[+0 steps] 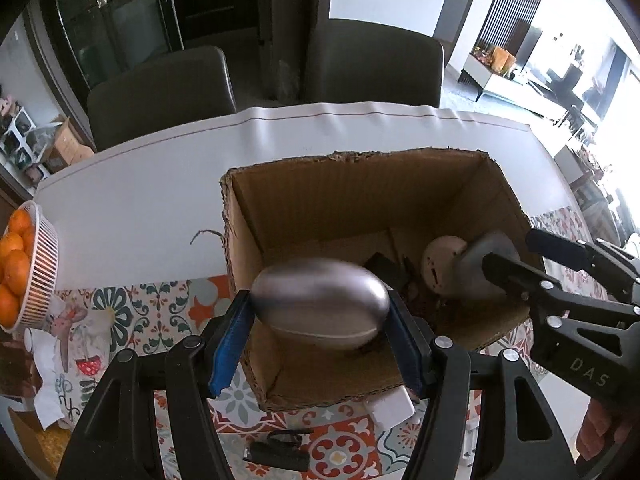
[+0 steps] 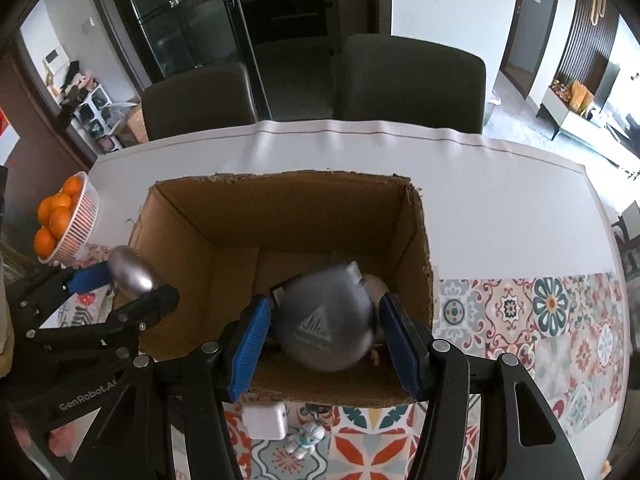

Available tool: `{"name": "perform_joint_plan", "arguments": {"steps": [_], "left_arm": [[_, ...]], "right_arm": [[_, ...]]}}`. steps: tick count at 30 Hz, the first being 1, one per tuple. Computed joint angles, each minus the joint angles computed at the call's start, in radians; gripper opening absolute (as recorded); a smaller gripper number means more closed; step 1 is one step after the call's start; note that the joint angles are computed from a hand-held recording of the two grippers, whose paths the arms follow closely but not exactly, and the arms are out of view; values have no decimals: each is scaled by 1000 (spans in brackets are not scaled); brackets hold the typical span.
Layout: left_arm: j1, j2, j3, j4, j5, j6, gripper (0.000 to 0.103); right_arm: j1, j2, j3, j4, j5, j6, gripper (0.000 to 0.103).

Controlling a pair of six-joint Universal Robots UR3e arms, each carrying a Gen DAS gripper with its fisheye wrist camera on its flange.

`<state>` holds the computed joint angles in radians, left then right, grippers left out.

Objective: Organize rigid objects
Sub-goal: 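Lower the silver case into the box and open the left tool while the right tool releases the tape measure, then withdraw both tools from the box toward the white adapter and charger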

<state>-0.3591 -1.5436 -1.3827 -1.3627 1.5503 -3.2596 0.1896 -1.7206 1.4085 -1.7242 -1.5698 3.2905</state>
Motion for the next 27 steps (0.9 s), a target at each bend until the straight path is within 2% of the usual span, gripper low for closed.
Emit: {"name": "perform_joint_plan", "arguments": {"steps": [15, 27], "left_arm": [[-40, 133, -58, 6, 44, 3, 66], [-127, 206, -72, 3, 94, -21, 66]], "right_arm": [[41, -108, 18, 20, -75, 51, 58], [91, -231, 51, 54, -144, 107, 58]]}}
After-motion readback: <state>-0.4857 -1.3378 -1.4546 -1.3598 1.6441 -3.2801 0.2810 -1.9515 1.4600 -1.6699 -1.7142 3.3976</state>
